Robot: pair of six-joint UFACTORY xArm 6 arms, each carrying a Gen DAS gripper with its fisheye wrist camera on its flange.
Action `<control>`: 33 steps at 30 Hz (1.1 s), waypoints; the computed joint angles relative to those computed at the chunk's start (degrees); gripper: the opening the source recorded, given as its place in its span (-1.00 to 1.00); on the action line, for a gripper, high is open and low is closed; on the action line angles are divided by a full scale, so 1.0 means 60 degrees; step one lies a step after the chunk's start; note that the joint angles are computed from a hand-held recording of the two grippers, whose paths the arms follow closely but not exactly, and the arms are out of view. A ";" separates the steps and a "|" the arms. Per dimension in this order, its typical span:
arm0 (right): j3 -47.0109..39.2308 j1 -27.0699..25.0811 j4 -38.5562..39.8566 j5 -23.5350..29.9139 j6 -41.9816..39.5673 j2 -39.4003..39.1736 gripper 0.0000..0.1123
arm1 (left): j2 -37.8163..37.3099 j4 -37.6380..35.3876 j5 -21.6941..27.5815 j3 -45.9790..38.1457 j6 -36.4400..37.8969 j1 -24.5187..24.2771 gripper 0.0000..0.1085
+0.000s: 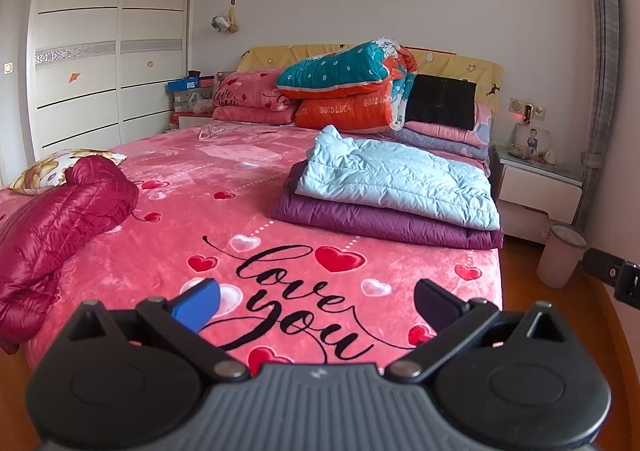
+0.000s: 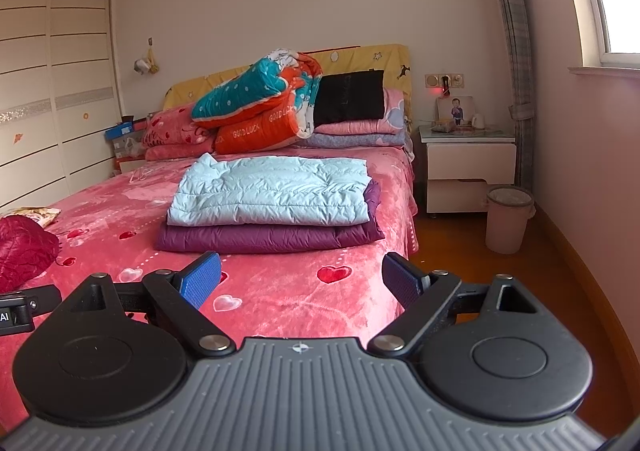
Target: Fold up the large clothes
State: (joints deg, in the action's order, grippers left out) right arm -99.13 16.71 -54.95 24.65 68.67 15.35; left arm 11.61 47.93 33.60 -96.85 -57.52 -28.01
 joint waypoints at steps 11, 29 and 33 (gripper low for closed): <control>0.0000 -0.0076 0.0183 -0.0110 -0.0117 0.0083 0.83 | 0.0203 -0.0226 0.0003 -0.0185 0.0233 -0.0011 0.89; -0.0092 -0.0185 0.0561 -0.0192 -0.0357 0.0253 0.83 | 0.0373 -0.0100 -0.0148 -0.0267 0.0110 -0.0024 0.89; -0.0048 -0.0166 0.0569 -0.0231 -0.0350 0.0256 0.83 | 0.0467 -0.0224 -0.0130 -0.0327 0.0175 -0.0025 0.89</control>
State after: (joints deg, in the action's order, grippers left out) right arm -99.41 15.71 -51.54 23.26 66.56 16.89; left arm 14.41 46.59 32.82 -98.82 -56.48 -28.17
